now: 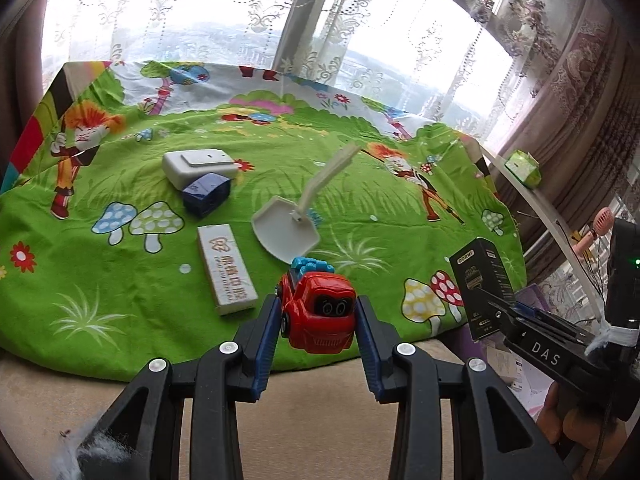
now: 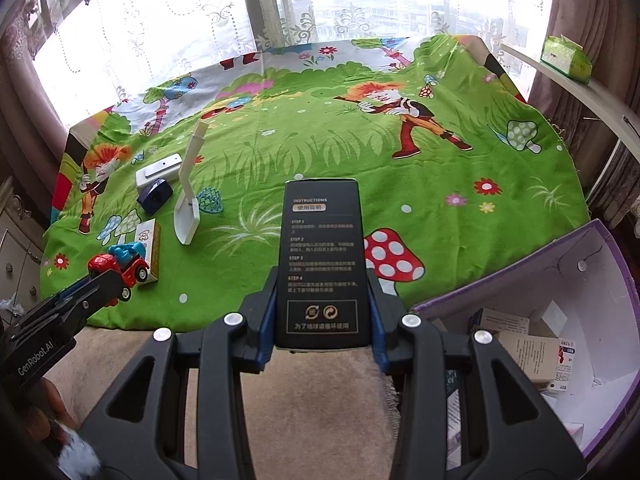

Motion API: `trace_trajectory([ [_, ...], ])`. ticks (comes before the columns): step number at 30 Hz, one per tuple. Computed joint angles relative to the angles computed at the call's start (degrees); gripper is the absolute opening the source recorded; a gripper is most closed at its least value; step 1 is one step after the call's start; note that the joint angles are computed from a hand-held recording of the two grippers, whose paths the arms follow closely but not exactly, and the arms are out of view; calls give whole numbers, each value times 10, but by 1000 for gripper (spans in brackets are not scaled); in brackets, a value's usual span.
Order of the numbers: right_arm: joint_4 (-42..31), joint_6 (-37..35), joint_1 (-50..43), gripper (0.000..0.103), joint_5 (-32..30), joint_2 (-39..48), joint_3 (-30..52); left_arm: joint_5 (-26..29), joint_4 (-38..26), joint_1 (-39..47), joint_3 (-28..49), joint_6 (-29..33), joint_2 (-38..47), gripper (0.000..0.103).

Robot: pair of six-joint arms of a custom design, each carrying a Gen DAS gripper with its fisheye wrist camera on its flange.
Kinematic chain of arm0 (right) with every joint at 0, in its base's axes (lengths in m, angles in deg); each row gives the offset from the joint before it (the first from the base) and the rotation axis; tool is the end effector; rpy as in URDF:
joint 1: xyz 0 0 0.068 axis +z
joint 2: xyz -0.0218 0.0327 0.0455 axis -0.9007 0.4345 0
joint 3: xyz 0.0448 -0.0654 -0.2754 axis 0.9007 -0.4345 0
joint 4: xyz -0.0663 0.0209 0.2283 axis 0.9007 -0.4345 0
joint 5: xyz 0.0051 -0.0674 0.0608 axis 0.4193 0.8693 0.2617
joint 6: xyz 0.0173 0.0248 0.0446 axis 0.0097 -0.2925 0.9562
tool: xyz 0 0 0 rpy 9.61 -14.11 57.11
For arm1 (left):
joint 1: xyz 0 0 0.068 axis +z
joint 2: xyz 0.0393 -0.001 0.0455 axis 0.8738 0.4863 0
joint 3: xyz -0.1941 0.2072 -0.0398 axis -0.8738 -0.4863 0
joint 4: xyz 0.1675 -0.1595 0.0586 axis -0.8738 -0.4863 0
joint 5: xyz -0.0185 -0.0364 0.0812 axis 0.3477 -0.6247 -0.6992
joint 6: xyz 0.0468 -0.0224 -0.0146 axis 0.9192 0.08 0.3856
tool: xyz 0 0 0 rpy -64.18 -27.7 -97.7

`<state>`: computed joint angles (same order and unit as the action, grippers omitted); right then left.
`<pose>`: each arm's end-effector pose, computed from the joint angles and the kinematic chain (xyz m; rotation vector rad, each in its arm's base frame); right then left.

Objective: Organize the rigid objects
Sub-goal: 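Carry both items over the storage box and open both grippers to drop them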

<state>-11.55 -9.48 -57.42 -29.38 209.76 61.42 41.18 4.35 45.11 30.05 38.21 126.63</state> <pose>0.3769 0.0583 0.0566 -0.6454 2.3896 0.4031 0.2525 -0.0611 0.0536 -0.6471 2.2572 -0.1533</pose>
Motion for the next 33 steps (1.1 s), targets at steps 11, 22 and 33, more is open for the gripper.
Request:
trace_trajectory([
  [11,-46,-43,-96,42,-25,33,45,7,-101,-70,114,22,10,39],
  [22,-111,-39,-192,42,-27,83,152,46,-189,-122,256,49,55,39],
  [33,-157,-31,-235,43,-33,113,226,113,-250,-166,377,87,111,45],
])
